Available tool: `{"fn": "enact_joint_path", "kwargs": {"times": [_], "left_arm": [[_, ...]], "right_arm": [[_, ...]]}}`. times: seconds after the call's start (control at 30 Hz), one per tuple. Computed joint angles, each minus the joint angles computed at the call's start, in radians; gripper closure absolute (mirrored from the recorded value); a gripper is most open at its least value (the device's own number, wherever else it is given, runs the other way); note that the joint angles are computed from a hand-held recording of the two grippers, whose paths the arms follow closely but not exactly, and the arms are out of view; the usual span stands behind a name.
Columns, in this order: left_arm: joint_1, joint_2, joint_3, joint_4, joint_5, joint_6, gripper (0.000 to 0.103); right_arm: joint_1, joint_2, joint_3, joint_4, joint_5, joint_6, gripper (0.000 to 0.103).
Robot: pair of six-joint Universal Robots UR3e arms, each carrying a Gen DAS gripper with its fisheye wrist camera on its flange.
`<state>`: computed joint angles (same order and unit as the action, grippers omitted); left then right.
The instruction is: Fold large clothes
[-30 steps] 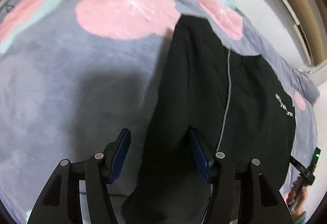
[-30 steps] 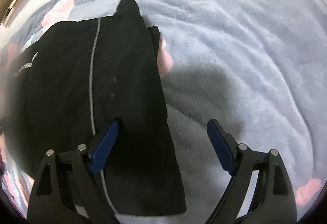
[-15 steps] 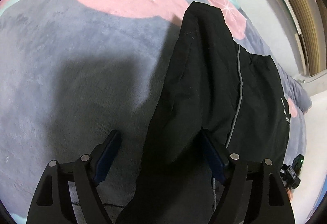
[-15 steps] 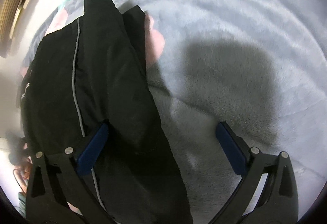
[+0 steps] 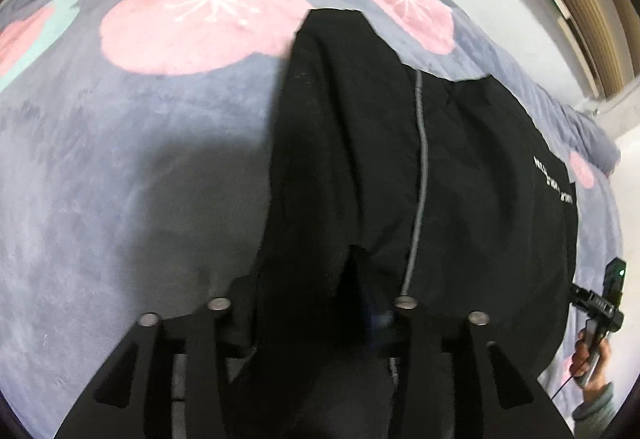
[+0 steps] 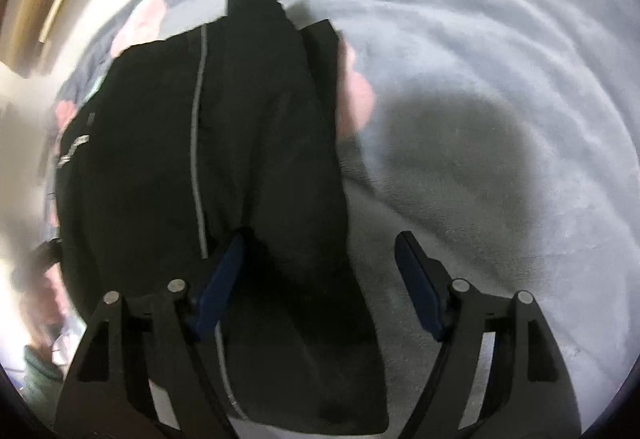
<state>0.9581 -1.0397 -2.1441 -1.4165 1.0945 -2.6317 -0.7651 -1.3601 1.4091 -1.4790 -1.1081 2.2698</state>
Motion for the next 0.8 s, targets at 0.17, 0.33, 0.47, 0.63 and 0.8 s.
{"fn": "enact_joint_path", "kwargs": {"times": [0.17,0.33,0.47,0.63,0.8], "left_arm": [[0.089,0.033,0.036,-0.125,-0.032,0.09,0.052],[0.217,0.073,0.095,-0.333,-0.045,0.255,0.049],[0.126,-0.085,0.082,-0.284,-0.026,0.222,0.036],[0.037,-0.233,0.049,-0.13,-0.116,0.121,0.026],[0.01,-0.267,0.035,-0.076,-0.165,0.102,0.037]], "right_arm": [[-0.043,-0.034,-0.047,0.13,0.0,-0.104,0.027],[-0.071,-0.033,-0.086,0.226,-0.072,-0.193,0.027],[-0.04,0.09,-0.18,0.287,-0.082,-0.145,0.019],[-0.034,0.222,-0.28,0.358,-0.002,-0.094,0.011],[-0.035,0.229,-0.276,0.385,0.058,-0.146,0.03]]}}
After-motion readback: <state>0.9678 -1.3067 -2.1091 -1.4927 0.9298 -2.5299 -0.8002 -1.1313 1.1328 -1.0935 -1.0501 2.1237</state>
